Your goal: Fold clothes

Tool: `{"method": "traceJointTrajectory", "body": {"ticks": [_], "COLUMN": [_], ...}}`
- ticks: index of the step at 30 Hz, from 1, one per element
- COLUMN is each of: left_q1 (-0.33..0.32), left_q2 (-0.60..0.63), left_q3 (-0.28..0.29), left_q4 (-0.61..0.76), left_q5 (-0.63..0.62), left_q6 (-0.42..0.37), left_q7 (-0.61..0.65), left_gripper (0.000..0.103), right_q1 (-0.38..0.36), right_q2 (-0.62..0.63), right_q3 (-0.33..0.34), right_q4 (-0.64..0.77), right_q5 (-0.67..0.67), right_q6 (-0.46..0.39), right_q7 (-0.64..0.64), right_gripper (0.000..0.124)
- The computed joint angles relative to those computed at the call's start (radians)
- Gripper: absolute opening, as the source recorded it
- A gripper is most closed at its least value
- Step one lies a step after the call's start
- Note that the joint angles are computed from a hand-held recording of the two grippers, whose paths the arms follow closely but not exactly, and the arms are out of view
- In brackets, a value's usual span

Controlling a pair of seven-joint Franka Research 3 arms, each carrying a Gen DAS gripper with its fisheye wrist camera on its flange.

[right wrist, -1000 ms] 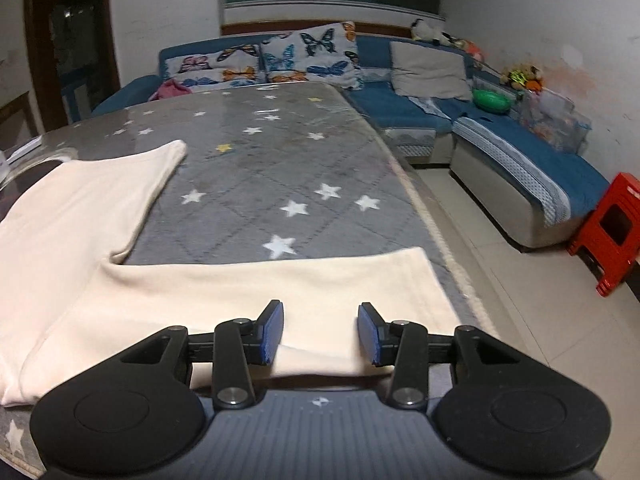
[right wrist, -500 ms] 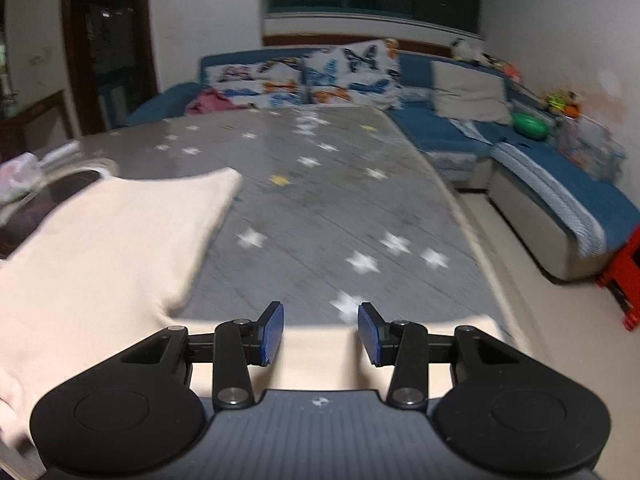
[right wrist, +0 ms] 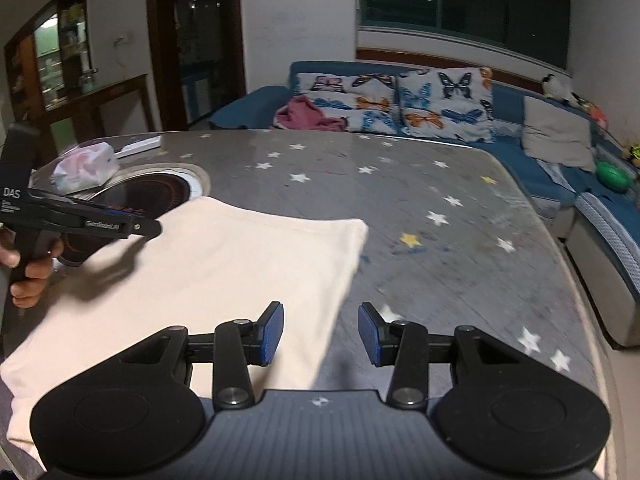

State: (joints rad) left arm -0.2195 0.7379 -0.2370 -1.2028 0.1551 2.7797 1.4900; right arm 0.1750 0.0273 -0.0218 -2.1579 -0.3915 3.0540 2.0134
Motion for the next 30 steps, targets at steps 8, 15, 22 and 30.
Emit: {"method": "traceJointTrajectory", "body": {"ticks": [8, 15, 22, 30], "left_q1": [0.138, 0.219, 0.038, 0.046], "left_q2": [-0.101, -0.157, -0.156, -0.024], "left_q3": [-0.211, -0.333, -0.070, -0.088], "left_q4": [-0.223, -0.346, -0.278, -0.056], "left_q5": [-0.082, -0.209, -0.151, -0.145], "left_q6": [0.140, 0.166, 0.259, 0.013], "left_q7": [0.240, 0.457, 0.189, 0.094], "left_gripper": [0.004, 0.008, 0.032, 0.046], "right_q1": [0.028, 0.050, 0.057, 0.072], "right_q2": [0.048, 0.065, 0.072, 0.083], "right_q3": [-0.008, -0.020, -0.023, -0.028], "right_q4": [0.043, 0.053, 0.052, 0.062], "right_q5": [0.091, 0.158, 0.207, 0.233], "right_q6": [-0.001, -0.013, -0.014, -0.011], "right_q7": [-0.088, -0.143, -0.180, -0.206], "right_gripper": [0.041, 0.041, 0.041, 0.041]}}
